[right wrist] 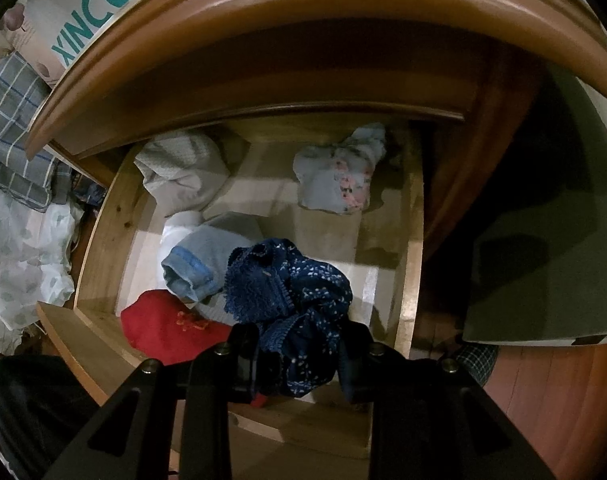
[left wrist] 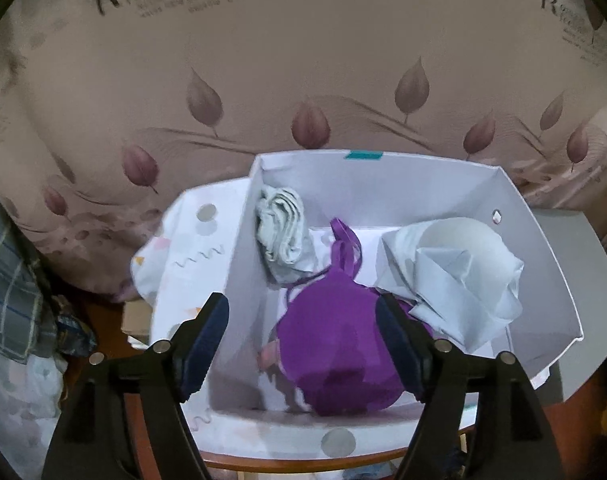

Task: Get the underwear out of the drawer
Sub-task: 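Lift the navy patterned cloth with the right tool and drop it into the white box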

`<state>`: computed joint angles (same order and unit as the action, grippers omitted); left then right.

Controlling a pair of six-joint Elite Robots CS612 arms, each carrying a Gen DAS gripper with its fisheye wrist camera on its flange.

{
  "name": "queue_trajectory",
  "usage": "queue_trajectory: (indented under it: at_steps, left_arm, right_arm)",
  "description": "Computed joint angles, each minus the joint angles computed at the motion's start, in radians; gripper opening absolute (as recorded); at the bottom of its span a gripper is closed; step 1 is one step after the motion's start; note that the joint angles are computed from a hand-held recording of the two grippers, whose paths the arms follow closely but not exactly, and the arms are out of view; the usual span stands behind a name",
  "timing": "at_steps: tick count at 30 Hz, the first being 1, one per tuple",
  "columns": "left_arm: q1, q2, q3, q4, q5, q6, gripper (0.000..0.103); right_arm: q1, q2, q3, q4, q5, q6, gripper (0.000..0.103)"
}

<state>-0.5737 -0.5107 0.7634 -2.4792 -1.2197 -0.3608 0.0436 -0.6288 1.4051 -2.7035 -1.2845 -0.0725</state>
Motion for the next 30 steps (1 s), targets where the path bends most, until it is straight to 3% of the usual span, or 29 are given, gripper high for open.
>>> queue_trajectory:
  at_steps: [4,9,13,19,26,30]
  left_arm:
    - [-0.024,-0.063,0.142,-0.146,0.129,0.006,0.074]
    - [-0.045,-0.132,0.313,-0.286,0.209,0.009,0.076]
    - [-0.052,-0.172,0.421,-0.334,0.233,-0.038,0.078]
    - [-0.056,-0.186,0.518,-0.348,0.265,-0.14,0.078]
    - [-0.055,-0.16,0.568,-0.326,0.282,-0.239,0.078]
    - [-0.045,-0.154,0.592,-0.33,0.238,-0.303,0.08]
  right_arm:
    - [0.0,0.001,-0.002,-0.002,-0.004,0.0,0.028]
    - [0.001,0.001,0.001,-0.02,-0.014,-0.002,0.028]
    - [0.002,0.001,0.003,-0.033,-0.026,0.004,0.028]
    - [0.004,-0.002,0.015,-0.078,-0.048,0.006,0.028]
    - [0.006,-0.01,0.037,-0.15,-0.072,0.007,0.028]
    - [0.004,-0.024,0.054,-0.185,-0.067,-0.007,0.028]
